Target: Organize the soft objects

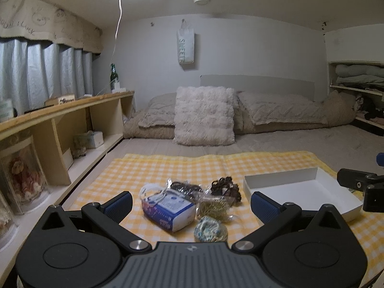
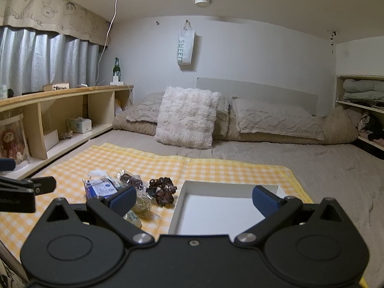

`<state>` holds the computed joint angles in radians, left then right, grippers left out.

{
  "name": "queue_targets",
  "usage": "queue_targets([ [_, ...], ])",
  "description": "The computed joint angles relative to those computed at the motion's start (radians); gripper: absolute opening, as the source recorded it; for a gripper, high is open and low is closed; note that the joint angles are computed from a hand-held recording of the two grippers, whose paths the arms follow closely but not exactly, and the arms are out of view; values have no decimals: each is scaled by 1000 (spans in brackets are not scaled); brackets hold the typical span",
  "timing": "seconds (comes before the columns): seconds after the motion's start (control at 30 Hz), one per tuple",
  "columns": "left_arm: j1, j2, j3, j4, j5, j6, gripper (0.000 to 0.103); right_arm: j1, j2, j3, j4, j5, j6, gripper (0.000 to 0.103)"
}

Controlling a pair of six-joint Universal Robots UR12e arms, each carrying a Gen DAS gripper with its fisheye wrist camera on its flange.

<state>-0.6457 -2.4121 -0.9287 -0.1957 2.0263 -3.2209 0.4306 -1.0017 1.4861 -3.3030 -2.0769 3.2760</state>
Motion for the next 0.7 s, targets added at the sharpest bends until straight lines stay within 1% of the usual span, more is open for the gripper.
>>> queue_targets([
  [0.13, -4, -18, 46, 0, 15, 16, 103, 1, -2, -1, -30, 2, -28, 103],
  [0.23, -3, -33, 93, -19, 25, 19, 103, -5, -6, -3, -64, 12, -74, 103],
  [0.37, 2, -56, 171, -80, 31, 8, 103, -20, -12, -15, -96, 61, -152, 103],
  [0.5, 13, -102, 288, -167, 30, -3, 103, -37, -7, -52, -106, 104, -214, 103],
  [0.57, 19, -148, 383, -232, 50, -14, 103, -47, 0, -80, -93, 127, -232, 103],
  [0.63, 27, -199, 488, -318, 60, -46, 103, -56, 12, -115, -70, 152, -235, 103],
  [0.7, 38, -265, 626, -434, 55, -95, 103, -64, 30, -155, -40, 175, -241, 103],
])
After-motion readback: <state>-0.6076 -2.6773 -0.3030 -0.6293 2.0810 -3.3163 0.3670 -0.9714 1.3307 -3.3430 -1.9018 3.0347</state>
